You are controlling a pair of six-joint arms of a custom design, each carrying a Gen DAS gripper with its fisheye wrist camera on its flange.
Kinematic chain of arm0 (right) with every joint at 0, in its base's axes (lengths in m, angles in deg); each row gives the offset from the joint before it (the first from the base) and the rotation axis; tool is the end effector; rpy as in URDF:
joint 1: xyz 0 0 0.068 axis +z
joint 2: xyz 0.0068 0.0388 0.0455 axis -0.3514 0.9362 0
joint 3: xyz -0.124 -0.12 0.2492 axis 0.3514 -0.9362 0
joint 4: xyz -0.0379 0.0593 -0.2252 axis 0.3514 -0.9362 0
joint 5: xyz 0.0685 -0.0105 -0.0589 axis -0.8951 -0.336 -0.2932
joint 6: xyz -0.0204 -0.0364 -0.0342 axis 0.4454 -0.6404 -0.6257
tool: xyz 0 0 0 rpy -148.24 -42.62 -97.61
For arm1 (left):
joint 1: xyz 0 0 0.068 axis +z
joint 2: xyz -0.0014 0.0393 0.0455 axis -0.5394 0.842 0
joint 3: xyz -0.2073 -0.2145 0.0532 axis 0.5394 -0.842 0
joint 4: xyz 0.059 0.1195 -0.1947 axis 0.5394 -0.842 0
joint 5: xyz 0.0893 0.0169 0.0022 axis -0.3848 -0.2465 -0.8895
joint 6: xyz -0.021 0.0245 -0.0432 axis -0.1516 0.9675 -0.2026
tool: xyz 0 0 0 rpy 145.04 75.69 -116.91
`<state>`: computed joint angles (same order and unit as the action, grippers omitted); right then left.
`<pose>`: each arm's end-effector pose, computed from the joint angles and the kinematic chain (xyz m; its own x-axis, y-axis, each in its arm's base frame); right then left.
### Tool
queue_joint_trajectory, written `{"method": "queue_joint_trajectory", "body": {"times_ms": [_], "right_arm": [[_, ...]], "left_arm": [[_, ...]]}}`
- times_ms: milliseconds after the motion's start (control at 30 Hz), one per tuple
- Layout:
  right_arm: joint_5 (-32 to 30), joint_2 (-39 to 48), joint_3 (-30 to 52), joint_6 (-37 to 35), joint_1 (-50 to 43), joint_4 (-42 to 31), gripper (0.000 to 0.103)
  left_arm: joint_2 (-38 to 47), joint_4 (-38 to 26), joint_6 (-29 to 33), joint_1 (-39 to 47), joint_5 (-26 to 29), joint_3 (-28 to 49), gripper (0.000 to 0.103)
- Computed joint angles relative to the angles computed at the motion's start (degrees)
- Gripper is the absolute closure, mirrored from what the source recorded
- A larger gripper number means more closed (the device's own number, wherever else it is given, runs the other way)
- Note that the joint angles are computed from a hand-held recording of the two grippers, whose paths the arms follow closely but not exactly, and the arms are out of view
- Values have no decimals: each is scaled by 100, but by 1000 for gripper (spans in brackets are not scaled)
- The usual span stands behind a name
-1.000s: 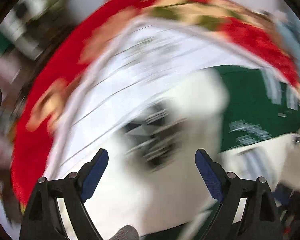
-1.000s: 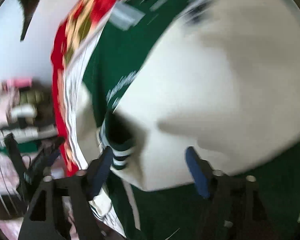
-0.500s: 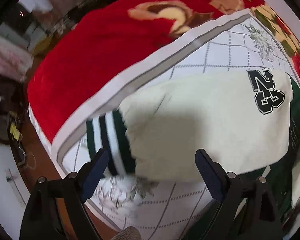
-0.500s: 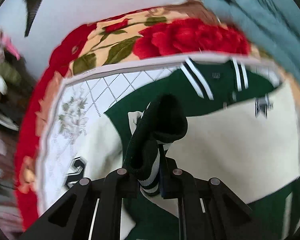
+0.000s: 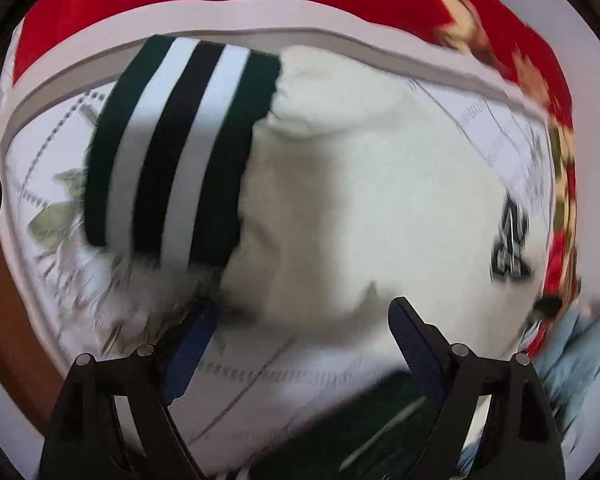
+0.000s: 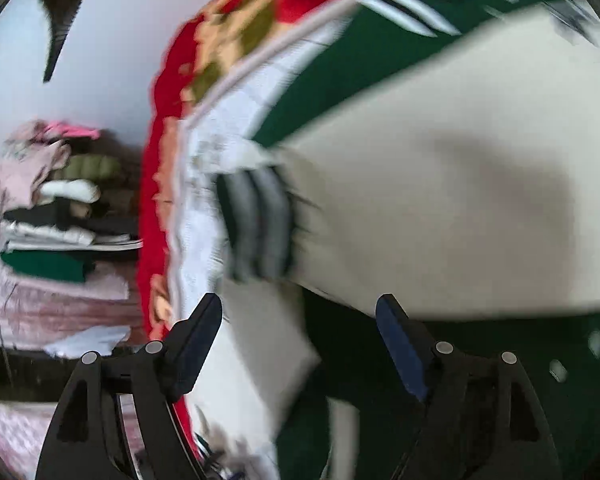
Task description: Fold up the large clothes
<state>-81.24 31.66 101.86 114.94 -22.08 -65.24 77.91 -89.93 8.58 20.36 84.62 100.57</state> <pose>0.2625 0.0122 0.2220 -0.8759 0.4798 -0.0499 0.3507 0.7044 0.6172 0.1205 0.1387 0.1658 -0.4904 -0.8624 0.1256 -0.8373 0.4263 -0.3423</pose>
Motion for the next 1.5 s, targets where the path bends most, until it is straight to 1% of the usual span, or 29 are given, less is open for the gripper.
{"method": "queue_joint_trajectory", "body": {"times_ms": [67,100,133,200,233,333,400,467,533,567,600,633,667,700,733,767,800,867,933,1000,1067,1100,1133,1167,1233,1267,1333,1400,1500], "right_arm": [[22,-192,-238,-224,-280,-321,22],[87,-218,-273,-334,-351,-469,22],[148,-200,-287,-465,-415,-577,22],[275,-195,-310,-544,-378,-619,22],[497,-164,-208,-572,-239,-739,22],[847,172,82,-496,148,-657,22],[696,337,262,-280,316,-510,22],[509,578,482,132,538,-220,22],[419,836,686,575,752,359,23],[414,877,687,745,829,652,27],[318,980,644,991,905,1195,32],[248,1128,654,1207,984,1593,40],[82,1443,735,1437,1051,1898,40],[-300,1938,935,1562,1101,1974,40],[-641,2337,1200,1593,1150,1839,41],[-793,2669,1407,1557,1202,1577,42],[-761,2712,1500,1562,1230,1557,44],[-1003,2466,1438,1378,1095,1431,44],[-1082,2011,1218,1234,884,1224,43],[-879,1375,1041,916,615,701,38],[-319,785,1081,428,284,-259,20],[36,517,1099,154,98,-711,19],[205,320,1049,-160,-137,-1039,19],[638,193,1121,-519,-321,-1453,19],[1277,33,1086,-1114,-778,-1874,19],[1457,11,1024,-1349,-1044,-1998,19],[1507,10,882,-1686,-1604,-2101,19],[1276,88,889,-2126,-2468,-2344,19],[1068,190,1066,-3012,-3840,-2798,19]], "left_arm": [[-62,524,-422,-322,-261,62,17],[-17,777,-569,-487,-444,121,29],[27,1036,-738,-697,-744,205,50],[293,1412,-855,-1011,-1299,431,77],[503,1574,-816,-1100,-1478,627,86],[813,1825,-556,-1200,-1727,1202,90],[989,1797,-422,-1175,-1679,1666,91],[1165,1712,-321,-1230,-1667,2264,92],[1322,1569,-215,-1345,-1645,2891,92],[1400,1461,-152,-1423,-1644,3224,92],[1437,1383,-84,-1497,-1635,3479,92],[1443,1373,-54,-1595,-1654,3609,92],[1485,1347,-39,-1734,-1696,3808,92],[1495,1284,9,-1847,-1718,4017,93],[1506,1250,42,-1930,-1736,4154,93],[1452,1217,153,-1962,-1721,4226,93],[1367,1201,272,-2034,-1753,4268,93],[1023,1268,563,-2034,-1733,4056,93],[830,1234,698,-2213,-1809,4052,93],[605,1122,789,-2474,-1931,4097,94],[355,1058,846,-2828,-2065,4134,94],[222,1020,865,-3041,-2151,4158,94],[151,978,861,-3232,-2240,4211,94],[59,926,856,-3547,-2396,4280,94],[-59,734,764,-4154,-2598,4483,94],[-71,605,720,-4509,-2719,4631,94],[-84,383,556,-5309,-2984,4864,95],[10,152,261,-6250,-3245,5168,95],[523,-242,-313,-7569,-3391,5925,95]]}}
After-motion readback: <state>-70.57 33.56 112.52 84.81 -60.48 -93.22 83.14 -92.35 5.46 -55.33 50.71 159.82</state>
